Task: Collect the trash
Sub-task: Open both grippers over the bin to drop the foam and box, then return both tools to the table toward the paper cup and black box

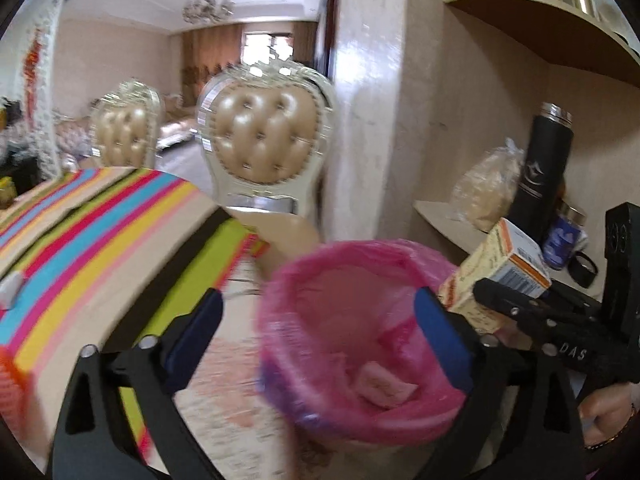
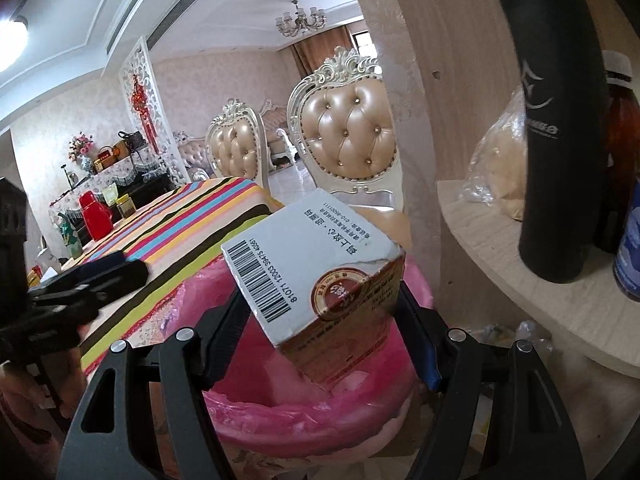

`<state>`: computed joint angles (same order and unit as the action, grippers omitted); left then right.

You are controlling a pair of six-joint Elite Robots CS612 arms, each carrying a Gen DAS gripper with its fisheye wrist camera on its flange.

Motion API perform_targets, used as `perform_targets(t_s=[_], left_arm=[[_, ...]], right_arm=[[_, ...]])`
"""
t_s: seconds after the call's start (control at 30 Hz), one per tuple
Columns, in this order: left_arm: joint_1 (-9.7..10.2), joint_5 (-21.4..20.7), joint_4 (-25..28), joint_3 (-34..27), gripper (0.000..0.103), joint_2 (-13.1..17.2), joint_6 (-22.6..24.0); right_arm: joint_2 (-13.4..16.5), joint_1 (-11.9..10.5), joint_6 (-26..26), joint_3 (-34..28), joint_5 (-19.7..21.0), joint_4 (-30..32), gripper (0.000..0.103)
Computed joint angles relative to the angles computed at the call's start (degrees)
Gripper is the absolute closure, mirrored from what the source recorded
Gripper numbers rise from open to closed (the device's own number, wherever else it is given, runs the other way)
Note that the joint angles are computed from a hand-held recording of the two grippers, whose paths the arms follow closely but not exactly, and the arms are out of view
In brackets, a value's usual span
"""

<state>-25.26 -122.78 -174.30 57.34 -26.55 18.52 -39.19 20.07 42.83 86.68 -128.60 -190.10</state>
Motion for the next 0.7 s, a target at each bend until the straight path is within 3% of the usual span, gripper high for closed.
perform_targets(t_s=[0.07,0.2,0.5,0.7], left_arm=[[0.51,2.44,-2.94,0.91,0.005,-0.44,-0.9],[1.75,6.1,-4.6,2.48,0.005,-1.5,-2.05],[5.51,11.16,-7.27,5.55,0.005,-2.79,-6.37],[8.17,15.51,-7.83,6.74,0.005,-3.12,-8.98]], right_arm=[[0.32,-0.08,-0.49,-0.91,0.43,0.35,0.033],[1.0,0.08,-1.81,-2.81,-0.11,1.53,0.018],[2.7,1.63,-5.44,-7.82,0.4,2.95,0.018],[5.37,2.74,-9.14,-14.3,4.52,5.74,0.018]])
